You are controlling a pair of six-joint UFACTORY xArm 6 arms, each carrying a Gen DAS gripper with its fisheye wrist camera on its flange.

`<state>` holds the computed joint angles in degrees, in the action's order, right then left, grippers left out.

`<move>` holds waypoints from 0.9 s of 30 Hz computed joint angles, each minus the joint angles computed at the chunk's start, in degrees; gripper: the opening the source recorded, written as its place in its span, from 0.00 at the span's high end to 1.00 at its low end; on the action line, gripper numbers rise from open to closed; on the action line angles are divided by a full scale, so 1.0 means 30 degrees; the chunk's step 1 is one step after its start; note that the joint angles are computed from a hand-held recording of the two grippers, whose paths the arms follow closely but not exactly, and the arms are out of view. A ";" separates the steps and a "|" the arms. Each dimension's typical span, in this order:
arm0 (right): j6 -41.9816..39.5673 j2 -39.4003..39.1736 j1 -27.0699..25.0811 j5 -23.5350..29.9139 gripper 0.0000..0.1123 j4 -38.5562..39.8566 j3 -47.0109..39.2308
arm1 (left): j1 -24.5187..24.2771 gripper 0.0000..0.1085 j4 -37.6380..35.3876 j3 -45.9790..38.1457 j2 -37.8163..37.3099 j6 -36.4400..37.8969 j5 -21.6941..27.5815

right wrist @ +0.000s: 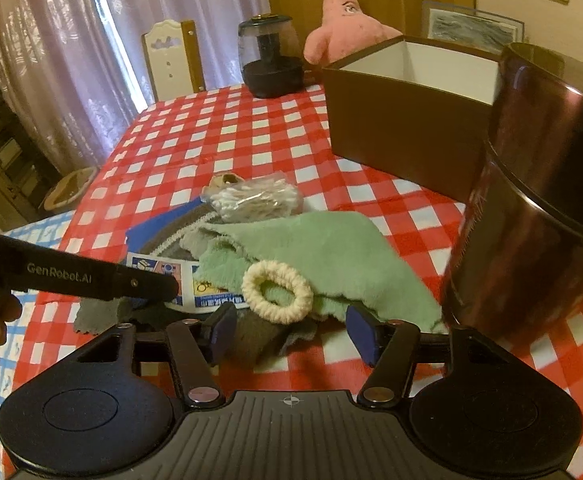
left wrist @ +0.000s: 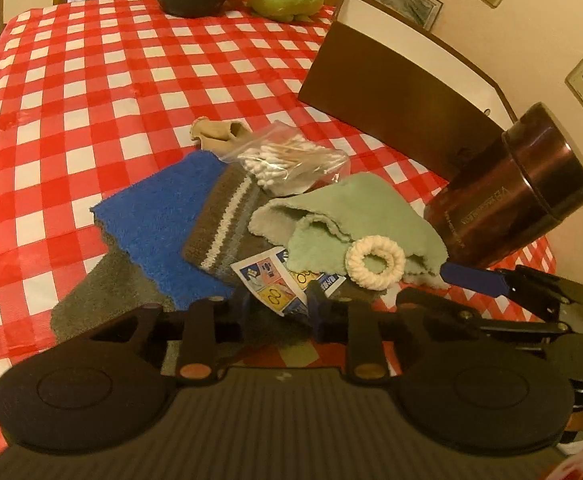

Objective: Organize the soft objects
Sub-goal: 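Grasp the cream hair tie with the right tool while the left tool grasps the printed card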

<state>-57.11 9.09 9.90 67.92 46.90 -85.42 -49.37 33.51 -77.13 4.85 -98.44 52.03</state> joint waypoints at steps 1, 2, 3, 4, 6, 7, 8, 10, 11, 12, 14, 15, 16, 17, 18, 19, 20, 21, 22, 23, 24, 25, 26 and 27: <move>-0.0044 0.0121 0.0063 -0.0015 0.49 0.0065 -0.0096 | 0.0013 0.81 -0.0009 -0.0040 0.0048 -0.0029 0.0043; -0.0156 0.0263 0.0113 -0.0033 0.50 0.0132 -0.0202 | 0.0007 0.84 0.0025 -0.0083 0.0088 -0.0044 0.0108; -0.0264 0.0375 0.0173 -0.0074 0.51 0.0184 -0.0267 | -0.0008 0.85 0.0083 -0.0162 0.0147 -0.0022 0.0196; -0.0375 0.0472 0.0229 -0.0111 0.53 0.0240 -0.0315 | -0.0022 0.88 0.0114 -0.0278 0.0230 0.0055 0.0301; -0.0512 0.0624 0.0333 -0.0174 0.54 0.0287 -0.0356 | -0.0013 0.92 0.0101 -0.0419 0.0354 0.0194 0.0392; -0.0555 0.0764 0.0389 -0.0171 0.56 0.0313 -0.0446 | -0.0003 0.95 0.0094 -0.0472 0.0415 0.0233 0.0382; -0.0615 0.0850 0.0428 -0.0195 0.57 0.0362 -0.0460 | 0.0004 0.96 0.0093 -0.0529 0.0475 0.0262 0.0439; -0.0568 0.1021 0.0531 -0.0283 0.60 0.0374 -0.0466 | -0.0066 0.98 0.0135 -0.0744 0.0629 0.0321 0.0746; -0.0424 0.1136 0.0590 -0.0324 0.62 0.0339 -0.0497 | -0.0085 0.98 0.0147 -0.0786 0.0664 0.0347 0.0773; -0.0273 0.1208 0.0627 -0.0347 0.65 0.0296 -0.0506 | -0.0093 0.99 0.0172 -0.0744 0.0630 0.0369 0.0737; 0.0022 0.1458 0.0645 -0.0205 0.73 0.0272 -0.0664 | -0.0158 1.00 0.0230 -0.0824 0.0660 0.0449 0.0823; 0.0150 0.1513 0.0641 -0.0178 0.81 0.0250 -0.0686 | -0.0185 1.00 0.0252 -0.0890 0.0685 0.0562 0.0903; 0.0239 0.1536 0.0661 -0.0225 0.83 0.0158 -0.0692 | -0.0233 1.00 0.0309 -0.0953 0.0693 0.0652 0.1032; 0.0192 0.1523 0.0639 -0.0260 0.84 0.0186 -0.0666 | -0.0279 1.00 0.0366 -0.0977 0.0672 0.0712 0.1120; 0.0110 0.1483 0.0568 -0.0187 0.89 0.0305 -0.0641 | -0.0329 1.00 0.0411 -0.0975 0.0632 0.0758 0.1174; 0.0130 0.1507 0.0504 -0.0071 0.90 0.0376 -0.0691 | -0.0356 1.00 0.0448 -0.0879 0.0534 0.0828 0.1161; 0.0290 0.1533 0.0439 0.0028 0.90 0.0374 -0.0767 | -0.0395 1.00 0.0478 -0.0863 0.0488 0.0908 0.1188; 0.0339 0.1503 0.0389 0.0095 0.90 0.0421 -0.0757 | -0.0449 1.00 0.0520 -0.0877 0.0453 0.0983 0.1251; 0.0339 0.1453 0.0317 0.0155 0.90 0.0505 -0.0742 | -0.0513 1.00 0.0580 -0.0852 0.0387 0.1013 0.1280; 0.0348 0.1356 0.0265 0.0198 0.90 0.0578 -0.0692 | -0.0569 1.00 0.0631 -0.0831 0.0330 0.1033 0.1283; 0.0345 0.1259 0.0190 0.0302 0.90 0.0650 -0.0652 | -0.0626 1.00 0.0669 -0.0821 0.0270 0.1083 0.1298; 0.0346 0.1163 0.0113 0.0391 0.90 0.0700 -0.0607 | -0.0690 1.00 0.0697 -0.0822 0.0209 0.1167 0.1332; 0.0343 0.1004 0.0017 0.0441 0.90 0.0760 -0.0493 | -0.0738 1.00 0.0692 -0.0852 0.0180 0.1301 0.1366; 0.0356 0.0902 -0.0073 0.0523 0.90 0.0813 -0.0439 | -0.0823 1.00 0.0717 -0.0878 0.0120 0.1439 0.1418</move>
